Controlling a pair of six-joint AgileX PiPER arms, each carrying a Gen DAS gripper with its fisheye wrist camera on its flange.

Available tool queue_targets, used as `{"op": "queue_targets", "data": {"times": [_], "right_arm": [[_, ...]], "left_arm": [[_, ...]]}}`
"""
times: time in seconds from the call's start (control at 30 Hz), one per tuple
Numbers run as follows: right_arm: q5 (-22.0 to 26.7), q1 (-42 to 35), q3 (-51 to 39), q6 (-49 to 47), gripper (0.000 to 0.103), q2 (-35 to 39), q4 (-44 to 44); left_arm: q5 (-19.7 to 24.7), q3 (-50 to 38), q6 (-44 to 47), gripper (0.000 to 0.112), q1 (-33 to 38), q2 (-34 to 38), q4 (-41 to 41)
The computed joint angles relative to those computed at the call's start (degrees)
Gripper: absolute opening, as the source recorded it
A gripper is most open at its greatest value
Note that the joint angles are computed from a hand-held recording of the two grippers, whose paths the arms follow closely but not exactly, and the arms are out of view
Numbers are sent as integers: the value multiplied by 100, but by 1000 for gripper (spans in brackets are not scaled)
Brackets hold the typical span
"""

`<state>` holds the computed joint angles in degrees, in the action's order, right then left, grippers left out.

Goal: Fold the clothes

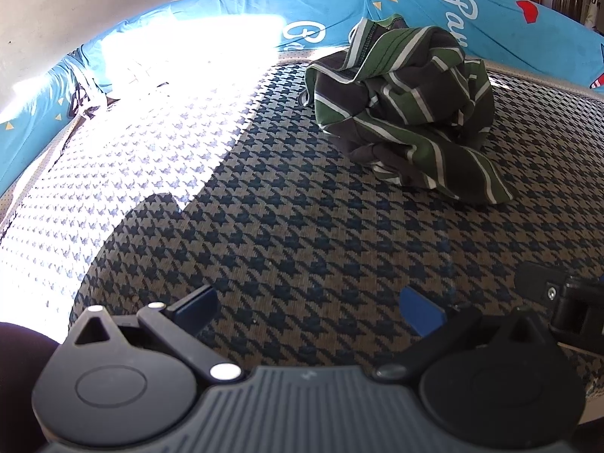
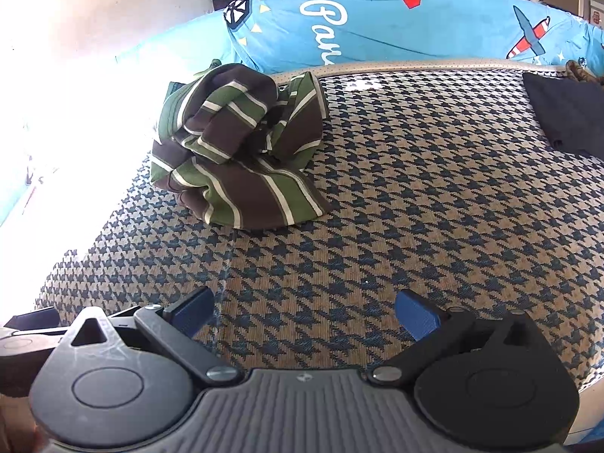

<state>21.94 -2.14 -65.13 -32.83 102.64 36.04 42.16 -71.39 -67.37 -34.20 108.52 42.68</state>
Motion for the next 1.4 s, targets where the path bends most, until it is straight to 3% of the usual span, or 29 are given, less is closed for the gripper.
{"op": "queue_targets", "data": {"times": [0.2,0.53,0.97,1.27,1.4], "right_arm": [[225,100,-248,644,103,179,-608],[147,87,-68,-259,103,104,2],[206,112,-185,459,103,147,-719],[-79,330,-315,-17,103,79,-1026],[107,302,-632,-468,103,250,-717]], "left_arm": [[-86,79,48,103,83,-27,-92],[-170,325,167,103,223,-255,-462],[-70,118,433,103,131,-217,-486],[-111,-227,919,103,365,-59,-799],[-99,-446,1049,103,440,23,-796]]}}
